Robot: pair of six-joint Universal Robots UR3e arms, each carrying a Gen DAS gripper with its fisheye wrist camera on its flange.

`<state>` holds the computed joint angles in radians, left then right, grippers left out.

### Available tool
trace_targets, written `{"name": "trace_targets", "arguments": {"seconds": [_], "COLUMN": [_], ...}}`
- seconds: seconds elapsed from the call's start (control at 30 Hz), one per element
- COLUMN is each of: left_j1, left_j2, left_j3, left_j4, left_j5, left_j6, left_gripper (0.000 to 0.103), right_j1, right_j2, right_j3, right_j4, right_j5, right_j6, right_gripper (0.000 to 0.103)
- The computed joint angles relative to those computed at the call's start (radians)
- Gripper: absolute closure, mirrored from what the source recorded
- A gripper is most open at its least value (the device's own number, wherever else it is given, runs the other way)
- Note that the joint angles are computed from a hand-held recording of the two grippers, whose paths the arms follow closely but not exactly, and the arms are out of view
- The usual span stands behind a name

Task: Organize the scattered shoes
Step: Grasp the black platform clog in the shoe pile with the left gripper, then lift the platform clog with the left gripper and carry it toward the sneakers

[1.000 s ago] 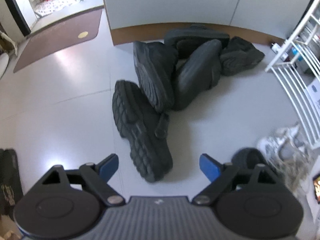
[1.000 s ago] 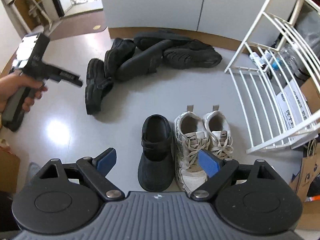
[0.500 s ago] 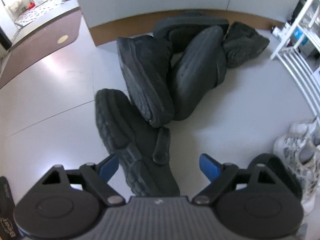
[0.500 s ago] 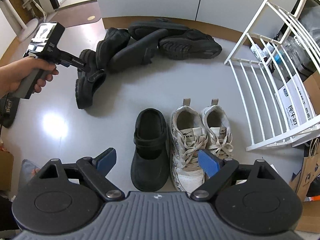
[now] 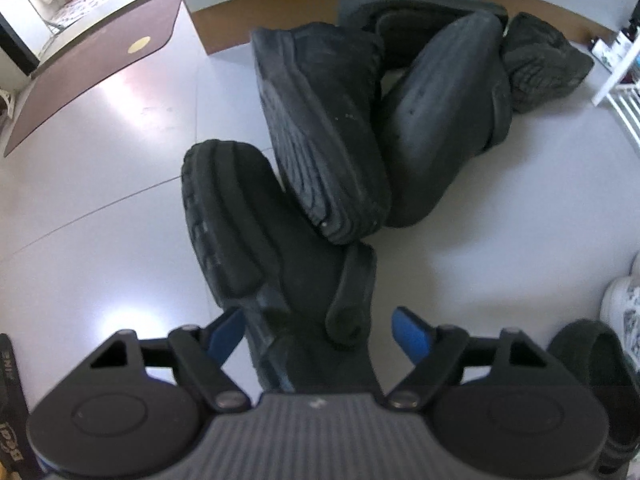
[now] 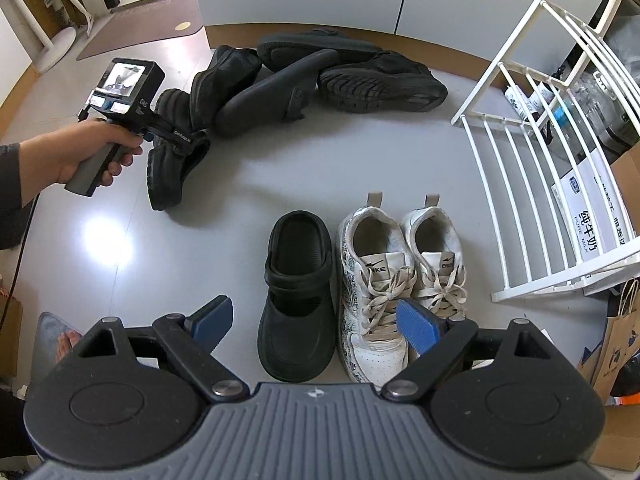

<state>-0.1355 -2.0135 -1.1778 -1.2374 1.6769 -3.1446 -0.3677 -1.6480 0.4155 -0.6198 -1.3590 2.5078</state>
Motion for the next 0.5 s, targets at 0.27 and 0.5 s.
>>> {"name": "trace_targets", "arguments": {"seconds": [0.27,0.5], "left_j1": [-0.025,0.077], "left_j2": [-0.033,0.049], "left_j3": [-0.026,-0.116], "left_j4": [0.044,0.051], "left_j5": [0.066,-0.054], "left_j6": [-0.005,0.023], "left_gripper": [0.029,0.031], "right_j1": [0.008,0.028], "right_j2": [0.009,-0.011], "right_j3": [-0.021,0.037], "right_j4": [0.004,-0.041], "right_j5": [-0.003,-0.023], "right_j6": [0.011,0.018], "right_gripper": [0.011,0.011]}}
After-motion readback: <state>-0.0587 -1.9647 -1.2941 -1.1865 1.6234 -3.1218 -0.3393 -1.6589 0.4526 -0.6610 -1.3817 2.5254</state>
